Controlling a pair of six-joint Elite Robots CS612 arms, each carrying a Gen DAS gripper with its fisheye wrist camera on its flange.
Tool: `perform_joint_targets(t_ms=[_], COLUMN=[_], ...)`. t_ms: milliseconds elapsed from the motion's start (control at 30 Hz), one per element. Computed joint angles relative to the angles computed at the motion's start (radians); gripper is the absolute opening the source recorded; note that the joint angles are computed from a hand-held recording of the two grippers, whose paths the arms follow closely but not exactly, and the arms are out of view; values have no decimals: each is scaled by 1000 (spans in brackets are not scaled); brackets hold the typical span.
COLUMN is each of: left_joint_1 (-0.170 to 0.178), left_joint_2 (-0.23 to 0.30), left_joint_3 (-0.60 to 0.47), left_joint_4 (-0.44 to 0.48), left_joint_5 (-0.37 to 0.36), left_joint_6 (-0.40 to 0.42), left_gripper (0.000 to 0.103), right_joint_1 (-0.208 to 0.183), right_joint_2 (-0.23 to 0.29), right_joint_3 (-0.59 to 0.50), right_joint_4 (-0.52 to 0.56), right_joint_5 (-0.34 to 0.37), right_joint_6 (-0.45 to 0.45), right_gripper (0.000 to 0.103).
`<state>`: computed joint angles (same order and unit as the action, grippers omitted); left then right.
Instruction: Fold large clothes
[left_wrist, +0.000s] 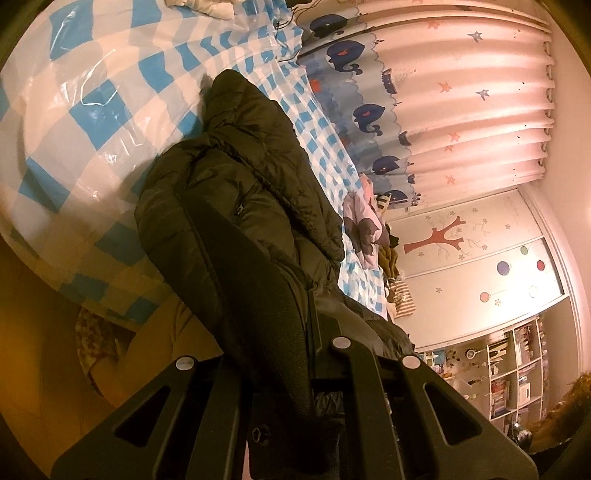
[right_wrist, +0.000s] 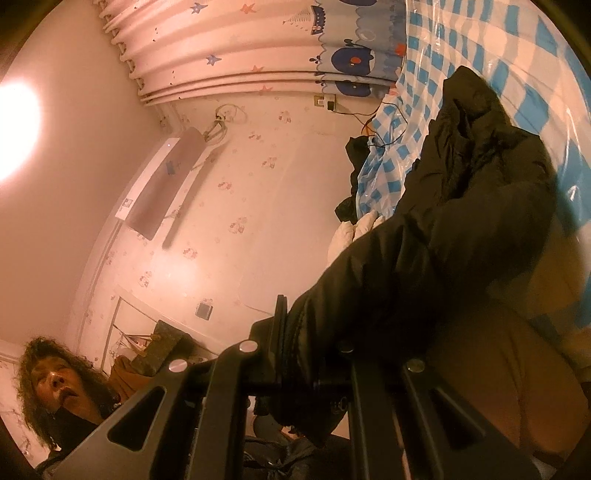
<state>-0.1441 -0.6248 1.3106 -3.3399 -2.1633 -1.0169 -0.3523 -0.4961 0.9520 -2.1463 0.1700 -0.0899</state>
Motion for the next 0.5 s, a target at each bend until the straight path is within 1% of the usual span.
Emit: perform_joint_targets(t_ms=[67,133,200,233,367,433,500], left_joint_1=[1,2,3,4,9,12,15], left_joint_2=[2,6,16,24,70,98,128], left_joint_3=[-11,-40,-78,-107,-232,-302,-371], left_joint_4=[10,32,54,68,127,164,196], left_joint_5=[1,5,10,14,22,27,32], left_joint_6=[4,26,42,51,59,62,54], left_gripper=[5,5,5,5,5,5,5], right_joint_1=[2,5,9,12,25,30,36], right_joint_2=[8,28,54,71,141,180,241], right_joint_3=[-15,-53,-107,-146,-317,-414,-555], right_joint_4=[13,-11,-24,-4,157,266,414], right_joint_5=[11,13,15,18,30,30,38], right_joint_6=[-7,23,51,49,-20,-74,-140], right_gripper=[11,11,11,12,12,13,13])
